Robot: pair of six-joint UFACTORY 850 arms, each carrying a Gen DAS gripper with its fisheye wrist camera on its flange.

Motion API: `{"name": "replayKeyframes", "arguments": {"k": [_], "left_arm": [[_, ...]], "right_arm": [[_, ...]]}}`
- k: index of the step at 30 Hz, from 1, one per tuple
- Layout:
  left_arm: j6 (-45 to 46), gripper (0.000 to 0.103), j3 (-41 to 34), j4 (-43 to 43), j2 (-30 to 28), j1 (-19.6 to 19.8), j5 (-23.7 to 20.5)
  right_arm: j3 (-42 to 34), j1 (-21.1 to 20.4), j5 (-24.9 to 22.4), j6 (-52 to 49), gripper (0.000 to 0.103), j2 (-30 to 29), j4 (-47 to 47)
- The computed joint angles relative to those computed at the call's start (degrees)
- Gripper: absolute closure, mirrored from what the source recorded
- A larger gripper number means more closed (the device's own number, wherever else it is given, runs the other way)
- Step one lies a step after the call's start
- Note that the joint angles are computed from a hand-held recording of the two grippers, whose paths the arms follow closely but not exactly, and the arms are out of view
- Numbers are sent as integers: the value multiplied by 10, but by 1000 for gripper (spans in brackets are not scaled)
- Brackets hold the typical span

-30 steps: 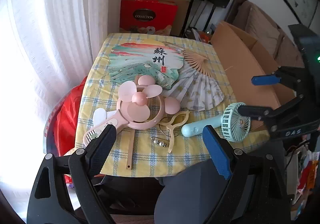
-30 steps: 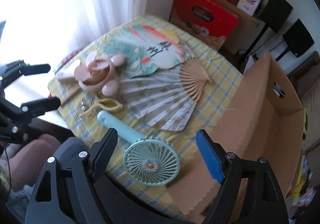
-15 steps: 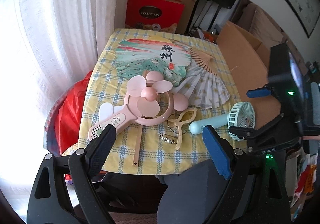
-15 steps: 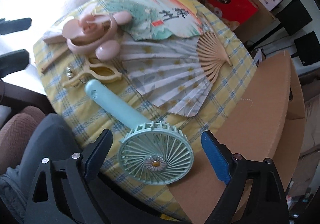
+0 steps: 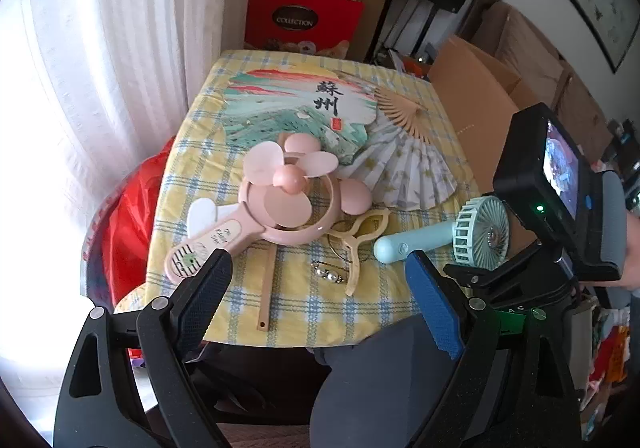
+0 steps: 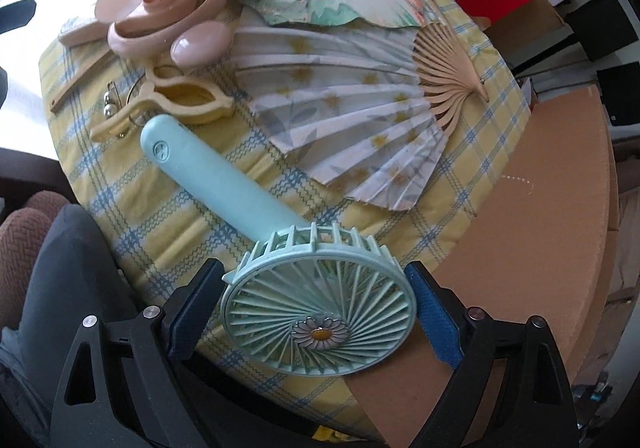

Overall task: Organize objects
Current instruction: 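Close the right gripper on the mint-green fan head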

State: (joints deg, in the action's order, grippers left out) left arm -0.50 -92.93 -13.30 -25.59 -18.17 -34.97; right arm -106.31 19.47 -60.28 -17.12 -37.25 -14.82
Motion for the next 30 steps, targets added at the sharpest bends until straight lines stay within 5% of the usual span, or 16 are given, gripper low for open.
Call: {"name": "replayKeyframes", "arguments": {"k": [14, 23, 30], "left_arm": [[69, 16, -12, -111, -27, -2, -24], [140, 18, -15, -295, -51, 19, -57], [145, 18, -14, -307, -53, 19, -62]], "right_arm": [[18, -10, 36, -5, 19, 23, 26], [-16, -5, 24, -24, 19, 19, 61], [-16, -5, 18, -30, 19, 27, 83]]}}
